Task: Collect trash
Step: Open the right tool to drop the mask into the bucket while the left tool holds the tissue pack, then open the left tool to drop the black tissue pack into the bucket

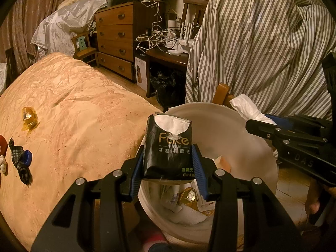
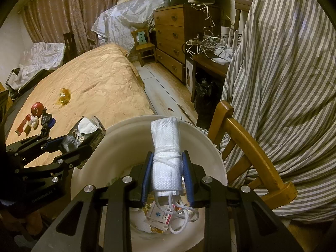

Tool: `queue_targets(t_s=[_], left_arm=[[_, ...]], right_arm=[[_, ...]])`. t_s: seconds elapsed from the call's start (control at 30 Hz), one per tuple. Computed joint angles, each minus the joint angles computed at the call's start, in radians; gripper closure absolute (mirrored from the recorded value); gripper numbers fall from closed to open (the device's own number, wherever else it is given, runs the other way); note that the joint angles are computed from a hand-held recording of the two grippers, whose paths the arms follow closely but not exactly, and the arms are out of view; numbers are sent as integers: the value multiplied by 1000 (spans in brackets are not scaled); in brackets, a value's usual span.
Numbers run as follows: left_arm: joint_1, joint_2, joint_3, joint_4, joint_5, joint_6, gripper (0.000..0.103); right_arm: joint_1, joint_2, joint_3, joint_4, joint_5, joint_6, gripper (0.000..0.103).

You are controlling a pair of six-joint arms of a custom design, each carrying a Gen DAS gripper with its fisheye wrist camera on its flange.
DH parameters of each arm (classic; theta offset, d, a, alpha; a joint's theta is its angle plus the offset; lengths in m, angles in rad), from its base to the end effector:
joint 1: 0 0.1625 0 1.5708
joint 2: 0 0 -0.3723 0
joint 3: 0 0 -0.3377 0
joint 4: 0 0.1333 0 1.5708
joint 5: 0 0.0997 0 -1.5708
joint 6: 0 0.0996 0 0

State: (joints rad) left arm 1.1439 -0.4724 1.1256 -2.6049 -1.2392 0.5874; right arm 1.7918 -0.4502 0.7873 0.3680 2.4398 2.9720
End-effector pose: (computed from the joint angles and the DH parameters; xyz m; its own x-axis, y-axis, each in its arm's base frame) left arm -0.1503 -0.7306 0.0763 -0.5451 0.7025 -0.4576 0.8247 0.5475 -0.1420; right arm 0.1958 -0.6102 0.0952 -0.7225 0.3131 0.6164 -0.2679 0.6952 -0.6671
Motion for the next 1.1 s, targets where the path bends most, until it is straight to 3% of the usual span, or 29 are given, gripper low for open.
queue_targets(t_s=[0.13,0.17,0.23,0.33,0.63,1.1], left_arm=[[0,0,1,-1,1,1,60],[-1,1,1,-1,3,2,60],[-1,2,-1,-2,8,3,48],[-1,-1,10,-25,15,9,40],[-1,-5,12,-36,26,7,39],[8,-48,49,-69,27,13,37]], right_arm=[[0,0,7,-9,1,3,75],[0,-2,9,-10,-1,2,70],[-1,-11,28,-26,-7,8,60],[-2,-26,60,-49,-10,13,56],[1,-50,105,-89,-18,18,51],[53,-89,197,-193,-26,-14,30]])
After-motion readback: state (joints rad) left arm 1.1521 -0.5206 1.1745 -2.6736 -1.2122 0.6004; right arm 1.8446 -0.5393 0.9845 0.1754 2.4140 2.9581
